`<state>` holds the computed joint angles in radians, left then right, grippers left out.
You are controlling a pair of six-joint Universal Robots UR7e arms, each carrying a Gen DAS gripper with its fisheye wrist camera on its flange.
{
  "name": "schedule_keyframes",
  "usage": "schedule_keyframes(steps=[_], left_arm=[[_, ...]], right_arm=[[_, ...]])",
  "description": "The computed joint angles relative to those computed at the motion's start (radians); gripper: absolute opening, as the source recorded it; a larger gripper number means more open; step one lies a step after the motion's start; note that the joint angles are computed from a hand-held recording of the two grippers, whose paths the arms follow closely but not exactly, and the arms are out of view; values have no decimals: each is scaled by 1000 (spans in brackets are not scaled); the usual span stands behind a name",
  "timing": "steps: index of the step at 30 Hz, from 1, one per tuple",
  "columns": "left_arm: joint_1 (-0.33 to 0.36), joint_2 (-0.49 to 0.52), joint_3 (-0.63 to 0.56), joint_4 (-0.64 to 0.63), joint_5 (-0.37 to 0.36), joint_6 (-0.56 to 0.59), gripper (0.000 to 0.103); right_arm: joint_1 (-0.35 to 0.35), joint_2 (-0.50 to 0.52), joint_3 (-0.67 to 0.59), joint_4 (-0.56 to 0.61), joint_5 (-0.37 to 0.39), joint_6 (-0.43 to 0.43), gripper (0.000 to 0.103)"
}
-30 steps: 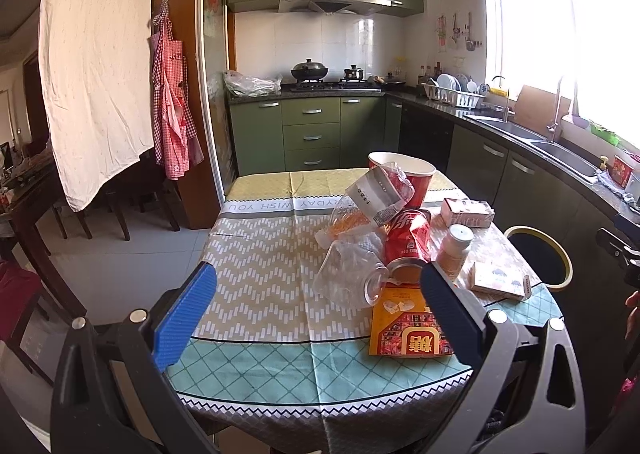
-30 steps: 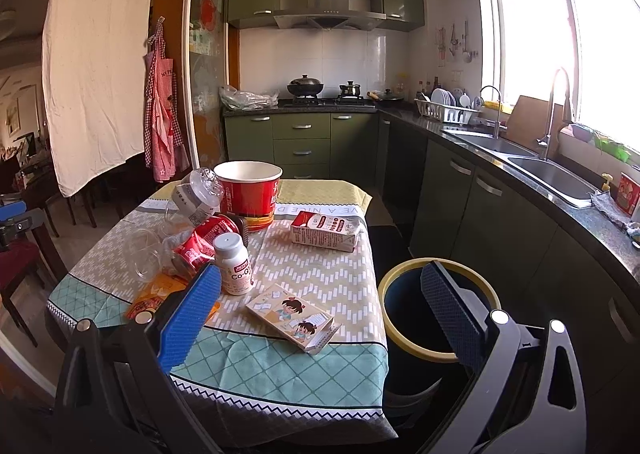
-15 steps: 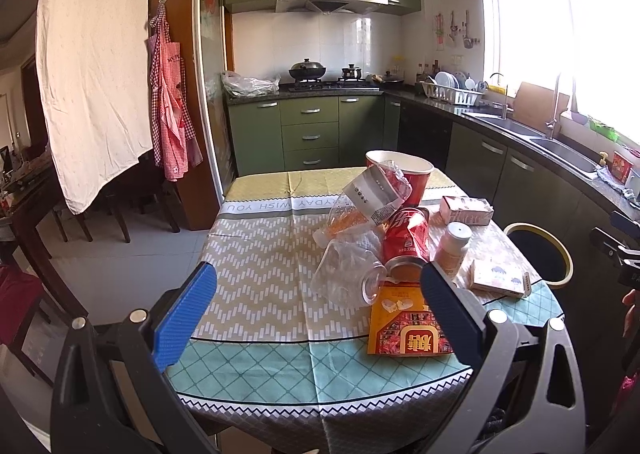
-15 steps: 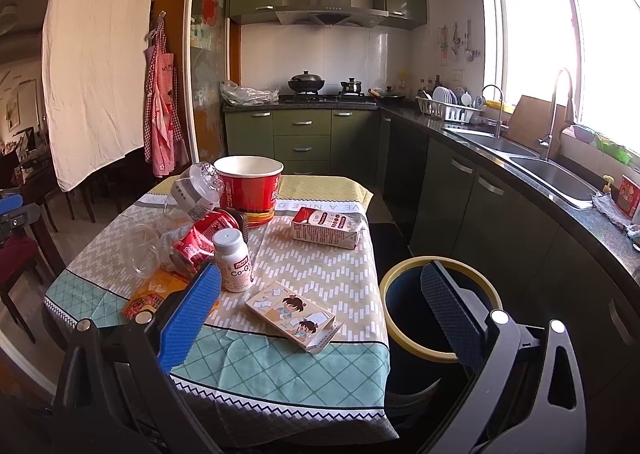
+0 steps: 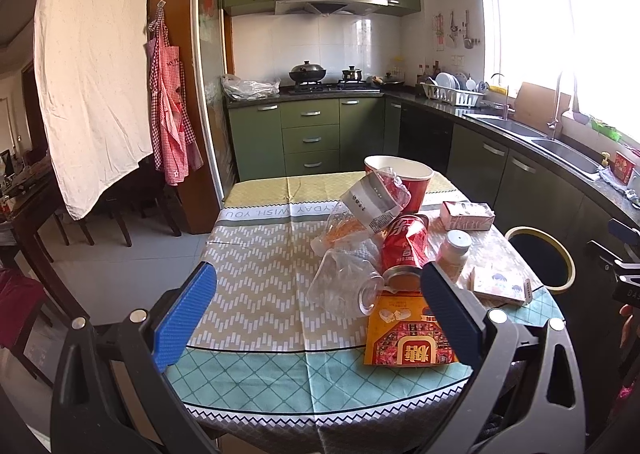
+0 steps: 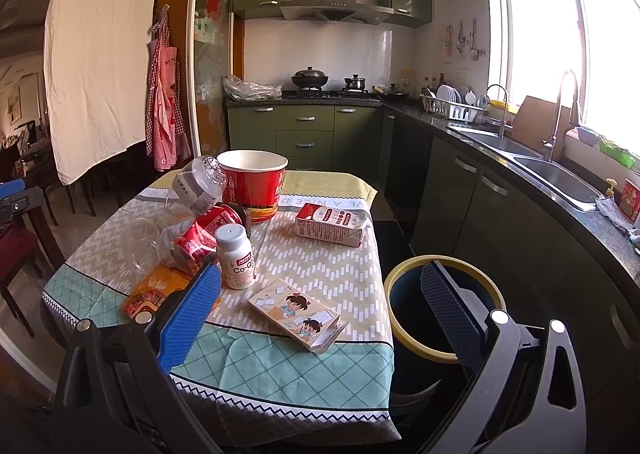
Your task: Collect trash
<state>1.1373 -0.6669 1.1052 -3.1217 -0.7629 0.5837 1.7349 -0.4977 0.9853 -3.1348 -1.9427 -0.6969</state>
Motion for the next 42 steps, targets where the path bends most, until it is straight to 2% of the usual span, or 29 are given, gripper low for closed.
schedule_keyframes(steps=[5, 21, 42], left_arm=[[5, 16, -10, -35, 18, 24, 97], [6, 21, -13, -36, 43, 38, 97], [9, 22, -16, -27, 45, 29, 97]], right_arm=[[0, 9, -14, 9, -5, -1, 99], [2, 23, -29, 21, -7, -6, 99], [0, 36, -46, 34, -11, -5, 99]])
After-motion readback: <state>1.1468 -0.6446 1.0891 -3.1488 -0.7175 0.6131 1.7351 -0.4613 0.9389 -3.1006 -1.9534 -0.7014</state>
